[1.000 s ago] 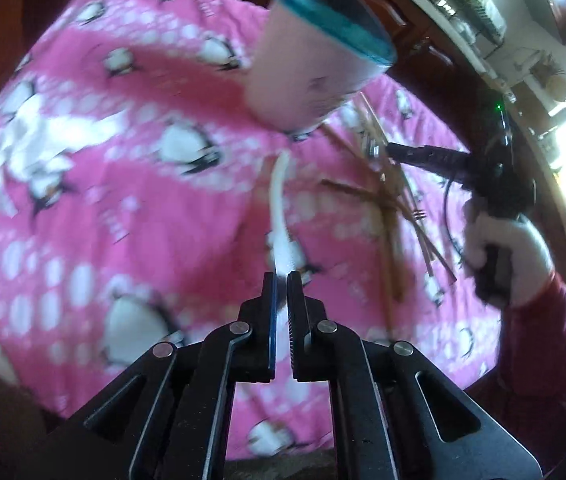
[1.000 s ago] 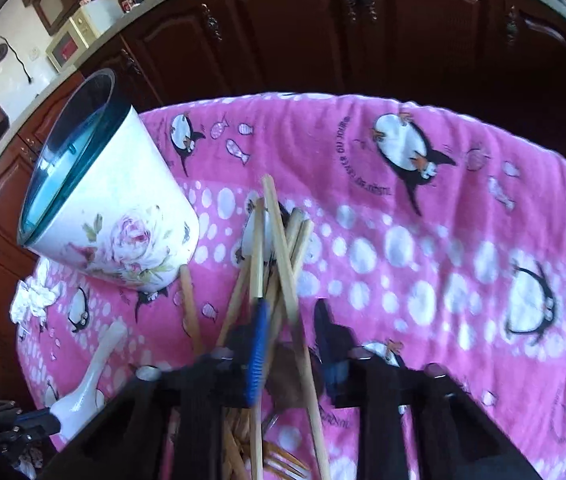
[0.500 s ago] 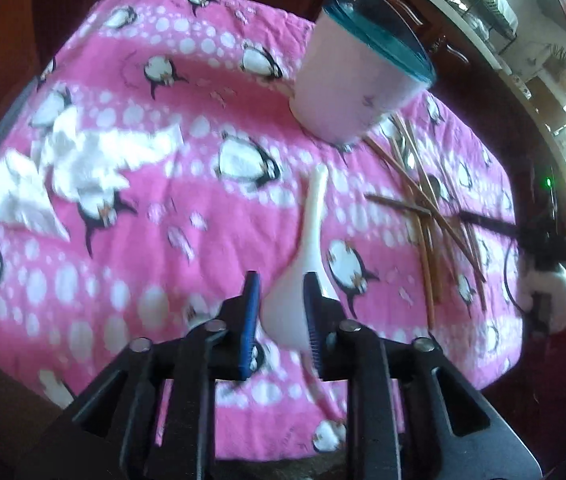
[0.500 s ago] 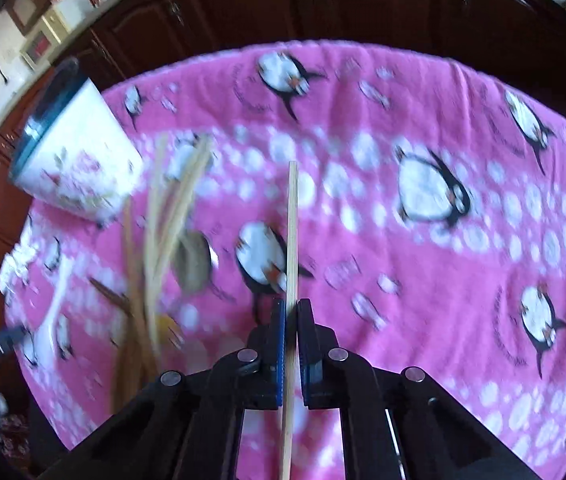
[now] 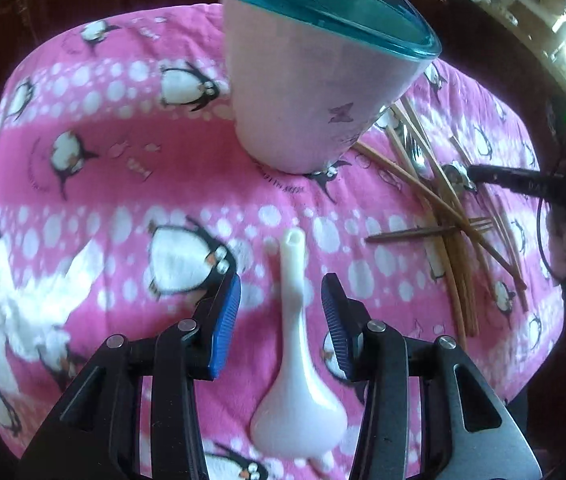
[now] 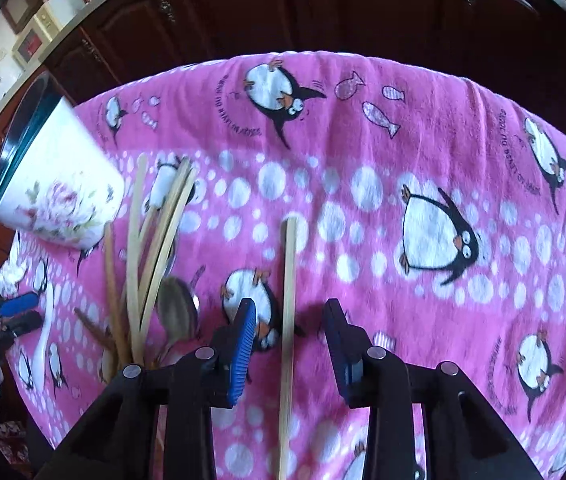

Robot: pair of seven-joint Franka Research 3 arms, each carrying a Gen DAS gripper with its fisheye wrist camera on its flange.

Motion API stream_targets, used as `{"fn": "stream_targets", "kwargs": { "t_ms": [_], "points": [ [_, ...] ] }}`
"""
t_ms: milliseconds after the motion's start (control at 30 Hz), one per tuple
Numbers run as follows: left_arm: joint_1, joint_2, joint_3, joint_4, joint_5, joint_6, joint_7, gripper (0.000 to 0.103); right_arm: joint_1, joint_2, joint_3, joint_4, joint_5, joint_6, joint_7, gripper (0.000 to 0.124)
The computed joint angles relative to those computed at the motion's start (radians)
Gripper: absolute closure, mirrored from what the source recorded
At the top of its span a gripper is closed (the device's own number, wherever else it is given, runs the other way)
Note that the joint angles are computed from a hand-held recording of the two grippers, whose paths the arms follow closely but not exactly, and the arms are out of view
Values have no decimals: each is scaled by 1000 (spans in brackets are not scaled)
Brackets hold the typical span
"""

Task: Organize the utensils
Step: 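Lift the white spoon with the left tool while the right tool lifts the chopstick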

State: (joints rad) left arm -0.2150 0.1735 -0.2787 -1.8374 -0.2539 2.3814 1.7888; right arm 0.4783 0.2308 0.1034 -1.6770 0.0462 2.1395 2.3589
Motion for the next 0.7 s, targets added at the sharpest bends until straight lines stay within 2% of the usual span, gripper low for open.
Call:
{"fn": "stream_targets", "kwargs": {
  "t_ms": [100,167,200,233,267,333,467,700],
  "points": [
    [-15,35,-1,41,48,-12,-22,62,-2,3,-5,-8,-4,21,7,91],
    [-25,52,-2,61,83,-24,-42,65,-1,7,-9,-6,-19,24,18,98],
    [-32,58,-1,63,107,-22,-58,78,1,10,-11,-5,-32,29,25,104],
    [-36,63,0,65,125,-19,-70,86,1,13,-11,-5,-36,32,21,106],
    [-37,62,1,60,138,-10,-80,90,2,21,-11,4,-41,30,16,111],
    [-29,57,-7,54,118,-4,-82,91,-5,23,-12,13,-35,26,-5,118],
    [10,-25,-10,-18,13,29,-33,91,-9,-12,-14,-6,-33,54,-8,118],
    [18,-170,32,-105,-154,60,47,91,-13,-158,5,-80,-81,150,59,118]
  ]
}}
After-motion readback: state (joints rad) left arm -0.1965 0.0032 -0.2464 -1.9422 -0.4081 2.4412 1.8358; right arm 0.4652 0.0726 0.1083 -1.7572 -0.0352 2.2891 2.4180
